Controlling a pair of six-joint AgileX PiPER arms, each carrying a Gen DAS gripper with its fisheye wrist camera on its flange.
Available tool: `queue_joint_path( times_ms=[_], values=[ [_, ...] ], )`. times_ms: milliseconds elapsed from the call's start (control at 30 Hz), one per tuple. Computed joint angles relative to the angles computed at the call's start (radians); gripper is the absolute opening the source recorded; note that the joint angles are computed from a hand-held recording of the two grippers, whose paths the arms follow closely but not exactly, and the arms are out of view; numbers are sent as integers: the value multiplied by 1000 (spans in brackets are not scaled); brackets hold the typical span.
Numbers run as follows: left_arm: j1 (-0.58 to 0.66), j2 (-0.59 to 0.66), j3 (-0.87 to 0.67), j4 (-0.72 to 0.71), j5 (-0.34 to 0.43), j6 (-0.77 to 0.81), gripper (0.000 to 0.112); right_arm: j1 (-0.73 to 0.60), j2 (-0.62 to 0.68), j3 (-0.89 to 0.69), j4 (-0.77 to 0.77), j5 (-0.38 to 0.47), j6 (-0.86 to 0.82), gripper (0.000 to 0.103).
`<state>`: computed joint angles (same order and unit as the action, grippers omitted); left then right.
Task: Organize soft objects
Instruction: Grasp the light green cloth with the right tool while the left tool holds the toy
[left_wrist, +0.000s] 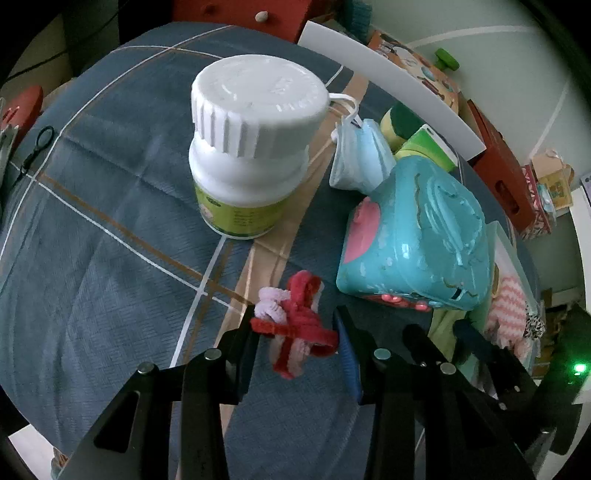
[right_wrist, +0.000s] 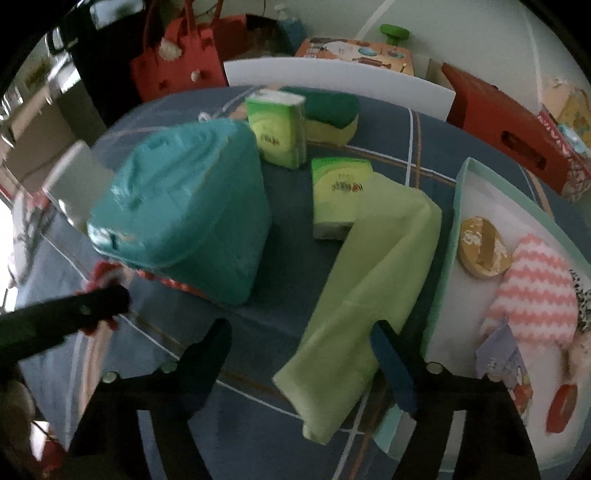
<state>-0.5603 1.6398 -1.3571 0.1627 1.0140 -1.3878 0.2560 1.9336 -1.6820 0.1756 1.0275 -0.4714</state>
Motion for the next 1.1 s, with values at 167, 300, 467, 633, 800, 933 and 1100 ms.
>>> queue_joint_path(
  times_ms=[167, 300, 467, 633, 800, 933, 1100],
  values=[
    [1, -3, 5, -2, -6, 1, 42, 22, -11, 23, -88, -44, 23, 58],
    [2, -1, 4, -4, -5, 2, 42, 9, -1, 5, -106, -50, 37, 37],
    [-1, 5, -5, -3, 1, 1, 42, 0, 6, -7, -110, -51, 39, 25],
    [-2, 15, -15, -1, 5, -1, 42, -25, 47, -74, -84, -22, 57, 8],
    [-3, 20, -21, 0, 6, -3, 42, -50, 54, -99, -49, -14, 60, 7],
    [-2, 22, -26, 1, 7, -2, 42, -80, 33, -104, 8, -13, 41, 7],
    [-7, 19, -31, 13, 9, -14, 42, -92, -4, -87, 56, -21, 35, 7]
  ],
)
